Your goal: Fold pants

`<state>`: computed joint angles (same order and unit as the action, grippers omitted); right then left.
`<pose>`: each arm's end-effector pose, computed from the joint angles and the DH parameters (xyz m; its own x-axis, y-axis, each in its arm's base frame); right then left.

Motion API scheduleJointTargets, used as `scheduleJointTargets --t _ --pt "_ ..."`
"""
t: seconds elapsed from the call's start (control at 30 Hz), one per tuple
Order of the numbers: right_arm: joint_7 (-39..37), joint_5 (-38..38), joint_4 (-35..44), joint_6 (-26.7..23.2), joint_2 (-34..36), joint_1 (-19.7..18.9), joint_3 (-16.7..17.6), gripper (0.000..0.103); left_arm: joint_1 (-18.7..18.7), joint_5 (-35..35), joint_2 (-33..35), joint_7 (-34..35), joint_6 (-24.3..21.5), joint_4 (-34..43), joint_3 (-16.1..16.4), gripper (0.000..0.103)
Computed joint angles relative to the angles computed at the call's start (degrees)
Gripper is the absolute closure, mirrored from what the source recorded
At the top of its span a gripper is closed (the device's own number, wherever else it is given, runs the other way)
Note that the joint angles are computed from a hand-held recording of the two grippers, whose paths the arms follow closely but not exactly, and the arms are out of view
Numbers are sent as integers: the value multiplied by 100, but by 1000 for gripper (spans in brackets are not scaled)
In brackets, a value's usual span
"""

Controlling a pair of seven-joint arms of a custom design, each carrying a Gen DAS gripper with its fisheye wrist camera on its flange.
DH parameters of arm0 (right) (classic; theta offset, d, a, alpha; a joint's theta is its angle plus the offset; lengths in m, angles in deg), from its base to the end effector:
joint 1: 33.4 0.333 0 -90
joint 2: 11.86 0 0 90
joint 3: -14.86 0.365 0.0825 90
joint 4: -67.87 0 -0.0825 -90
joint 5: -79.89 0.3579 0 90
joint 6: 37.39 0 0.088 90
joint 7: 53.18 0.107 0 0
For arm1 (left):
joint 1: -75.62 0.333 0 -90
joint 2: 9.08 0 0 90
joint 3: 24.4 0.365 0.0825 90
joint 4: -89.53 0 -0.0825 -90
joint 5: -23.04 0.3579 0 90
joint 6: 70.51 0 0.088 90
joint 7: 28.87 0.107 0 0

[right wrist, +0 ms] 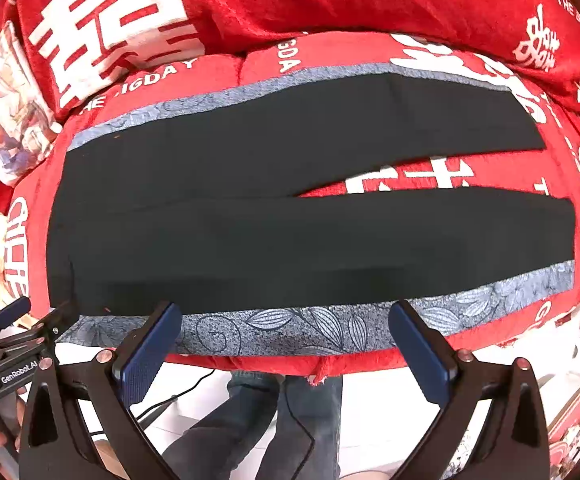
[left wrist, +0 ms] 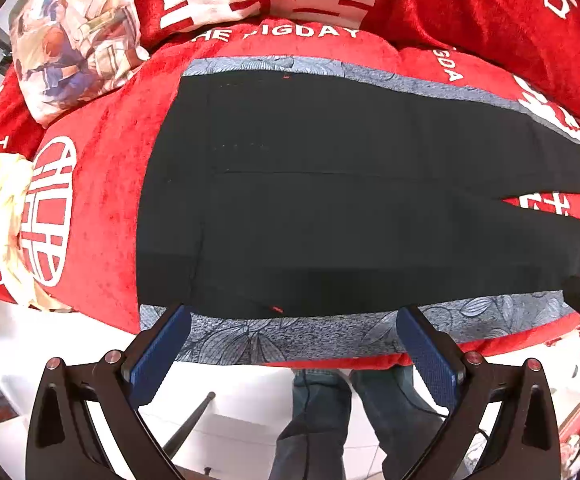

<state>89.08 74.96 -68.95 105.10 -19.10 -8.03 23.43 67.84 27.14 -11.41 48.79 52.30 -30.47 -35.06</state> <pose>0.3921 0.2665 0.4557 -0.2398 -0.9633 -0.1208 -0.9444 0.2603 -0.2008 0.4941 -0.1629 0.5090 -0.1396 -0.9889 -0.0505 -0.9845 0.1441 -0.1005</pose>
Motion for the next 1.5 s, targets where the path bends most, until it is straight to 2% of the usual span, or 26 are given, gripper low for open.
scheduleJointTargets --t 0.67,1.5 --pt "-21 9 160 -194 118 2 8 0 -70 202 81 -63 -77 26 -20 0" --pt "-50 24 189 -197 177 7 8 0 -100 342 103 -157 -83 -3 -26 0"
